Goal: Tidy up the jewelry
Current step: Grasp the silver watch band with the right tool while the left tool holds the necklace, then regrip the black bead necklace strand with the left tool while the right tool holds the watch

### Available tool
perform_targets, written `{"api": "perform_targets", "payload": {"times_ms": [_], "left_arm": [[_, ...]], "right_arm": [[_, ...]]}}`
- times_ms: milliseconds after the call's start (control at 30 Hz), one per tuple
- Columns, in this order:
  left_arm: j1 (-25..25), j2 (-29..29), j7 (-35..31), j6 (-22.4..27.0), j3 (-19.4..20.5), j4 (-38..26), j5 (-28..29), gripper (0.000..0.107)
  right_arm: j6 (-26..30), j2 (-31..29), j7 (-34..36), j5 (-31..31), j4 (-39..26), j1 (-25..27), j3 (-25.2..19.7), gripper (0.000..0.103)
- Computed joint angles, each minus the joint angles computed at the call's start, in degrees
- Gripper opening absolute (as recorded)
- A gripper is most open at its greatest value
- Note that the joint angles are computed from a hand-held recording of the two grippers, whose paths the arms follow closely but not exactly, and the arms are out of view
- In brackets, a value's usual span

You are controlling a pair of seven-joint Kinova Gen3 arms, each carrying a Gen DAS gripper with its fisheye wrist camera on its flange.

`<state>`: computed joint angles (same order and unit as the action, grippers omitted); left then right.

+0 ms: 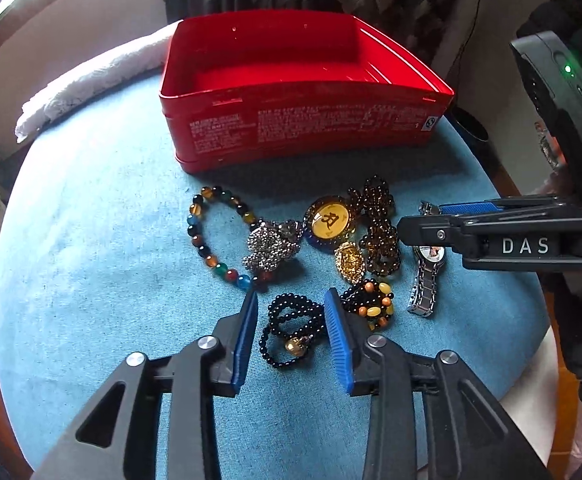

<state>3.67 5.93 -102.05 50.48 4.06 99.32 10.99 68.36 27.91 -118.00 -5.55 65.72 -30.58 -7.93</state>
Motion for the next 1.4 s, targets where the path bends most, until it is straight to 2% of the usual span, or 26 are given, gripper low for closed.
{"api": "perform_targets", "payload": {"times_ms": [167,267,433,467,567,800,1000,1167,1300,1400], "left_arm": [[-1.0,0.1,-1.7,1.0,-0.3,-0.5,1.3,0.035],[-0.4,0.1,-0.8,0.5,-0.3,-0.1,-0.6,0.038],[-1.1,1.1,0.0,1.5,-0.5,-0.8,1.2,0.039],[-1.5,1.1,0.4,1.6,-0.2,-0.8,1.0,0.038],[-0.5,1.2,2.7,1.9,-0.6,-1.0,-1.4,0.036],[-1.1,0.2,-2.3,1.8,0.0,-0.6,0.0,0.039],[-0.3,1.0,-7.4,1.8,0.7,-1.5,0.9,0.045],[0.2,2.4,-10.3,3.6,1.0,-3.3,0.8,0.048],[-3.0,2.5,-17.3,6.8,1.5,-4.4,6.6,0.048],[-1.3,3.4,-17.3,7.5,1.0,-5.2,4.9,0.048]], "right_arm": [[1.8,-1.2,-3.2,1.7,0.7,-1.6,0.7,0.053],[2.1,-1.2,-3.6,1.4,0.8,-2.0,0.0,0.051],[3.5,0.3,-5.2,3.1,-1.4,-3.6,0.6,0.04],[4.2,0.7,-5.5,4.0,-2.2,-4.1,0.9,0.033],[4.4,1.0,-4.9,4.2,-2.6,-3.9,0.7,0.031],[8.0,1.4,-2.0,6.6,-4.2,-5.1,0.9,0.03],[7.4,0.6,-2.1,6.0,-3.0,-4.6,0.9,0.031],[6.6,-0.3,-2.0,5.1,-1.6,-3.7,0.8,0.031],[6.0,-0.7,-1.5,4.6,-0.7,-3.0,0.6,0.031],[6.2,-0.8,-1.5,4.4,-0.7,-2.8,0.6,0.031]]}}
